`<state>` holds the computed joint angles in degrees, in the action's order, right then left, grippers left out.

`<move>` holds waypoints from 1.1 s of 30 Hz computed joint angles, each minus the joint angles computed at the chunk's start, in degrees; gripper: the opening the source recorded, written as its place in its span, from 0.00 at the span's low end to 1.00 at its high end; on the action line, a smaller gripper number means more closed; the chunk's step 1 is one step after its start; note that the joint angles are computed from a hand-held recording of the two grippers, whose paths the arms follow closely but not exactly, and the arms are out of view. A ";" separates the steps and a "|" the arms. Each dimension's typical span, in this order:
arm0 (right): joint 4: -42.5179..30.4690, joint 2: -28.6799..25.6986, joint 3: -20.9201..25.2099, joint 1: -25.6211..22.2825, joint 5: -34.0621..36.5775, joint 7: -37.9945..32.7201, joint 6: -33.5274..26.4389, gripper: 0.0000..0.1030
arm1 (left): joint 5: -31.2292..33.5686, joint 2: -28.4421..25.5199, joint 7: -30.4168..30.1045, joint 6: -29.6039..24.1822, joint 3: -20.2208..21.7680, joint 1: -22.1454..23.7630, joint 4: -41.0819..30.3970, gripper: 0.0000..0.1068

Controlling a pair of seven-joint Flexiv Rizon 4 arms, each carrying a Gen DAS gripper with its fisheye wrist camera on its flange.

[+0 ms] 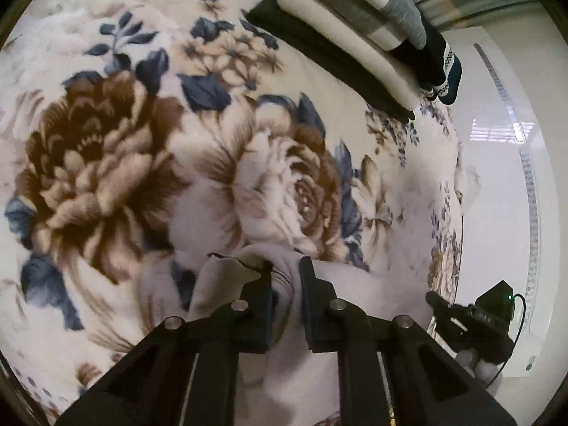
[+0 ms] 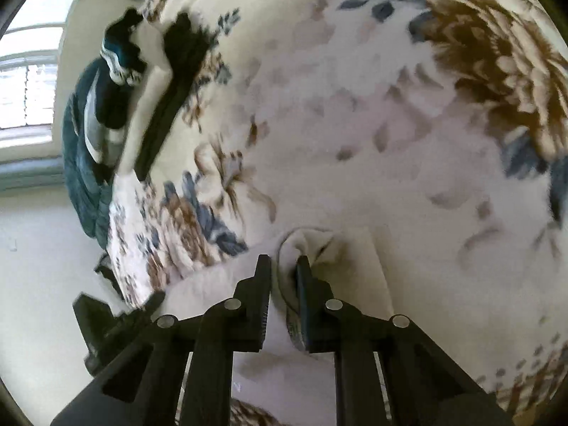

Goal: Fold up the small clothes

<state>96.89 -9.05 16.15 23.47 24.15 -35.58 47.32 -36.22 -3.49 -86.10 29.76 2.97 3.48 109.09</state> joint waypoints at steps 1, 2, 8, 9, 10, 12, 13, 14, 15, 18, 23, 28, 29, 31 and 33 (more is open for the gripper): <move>0.61 0.14 -0.12 -0.05 0.13 0.54 1.22 0.10 | -0.36 0.17 0.58 0.18 0.27 0.16 0.79 0.10; 1.44 0.32 -0.34 -0.09 -0.23 1.47 2.28 0.09 | -0.87 0.11 1.04 0.34 0.46 0.30 1.68 0.10; -0.61 -2.37 -0.84 -0.91 -2.15 0.65 -3.59 0.14 | -7.45 -1.80 2.13 -1.59 0.45 1.80 3.30 0.26; -1.80 -2.53 -0.91 -1.09 -2.21 0.66 -5.07 0.15 | -6.88 -1.62 1.57 -2.51 0.55 2.07 2.59 0.32; -2.67 -2.28 -1.07 -0.97 -3.46 0.73 -6.26 0.19 | -5.34 -0.93 1.06 -3.10 0.75 2.22 1.88 0.37; -3.08 -0.88 -1.47 -0.06 -8.20 1.77 -7.74 0.30 | -4.20 1.53 1.64 -3.04 1.11 2.08 2.09 0.41; -3.03 0.17 -1.39 0.23 -9.57 2.07 -8.61 0.39 | -2.93 2.90 1.15 -3.95 1.41 2.00 2.25 0.48; -3.01 1.30 -1.21 0.47 -10.21 2.84 -10.15 0.46 | -2.12 3.99 0.70 -4.51 1.65 1.84 2.66 0.49; -2.56 2.69 -0.88 0.73 -10.16 4.02 -11.58 0.47 | -1.78 5.15 0.31 -5.46 1.90 1.64 3.36 0.49; 0.00 6.52 -0.23 0.86 -7.13 6.94 -14.03 0.48 | -2.50 7.09 -2.57 -9.73 2.48 1.09 5.72 0.49; 7.07 10.60 0.59 1.60 2.85 13.19 -8.91 0.49 | -5.49 9.92 -3.86 -5.39 2.19 -1.04 11.68 0.03; 10.17 10.83 1.08 3.12 5.57 16.20 -1.75 0.04 | -3.83 12.44 -3.08 -3.07 2.73 -1.55 12.00 0.04; 9.76 10.89 0.97 3.39 4.27 16.07 -2.29 0.04 | -3.64 12.84 -2.70 -2.79 2.88 -1.60 11.82 0.04; 8.97 11.54 0.88 3.87 0.86 15.32 -3.57 0.04 | -3.01 13.40 -2.22 -3.06 3.24 -1.56 11.44 0.04; 8.18 12.20 0.61 4.08 -0.31 14.03 -6.22 0.04 | -0.89 13.32 -1.56 -4.18 3.49 -1.35 11.48 0.04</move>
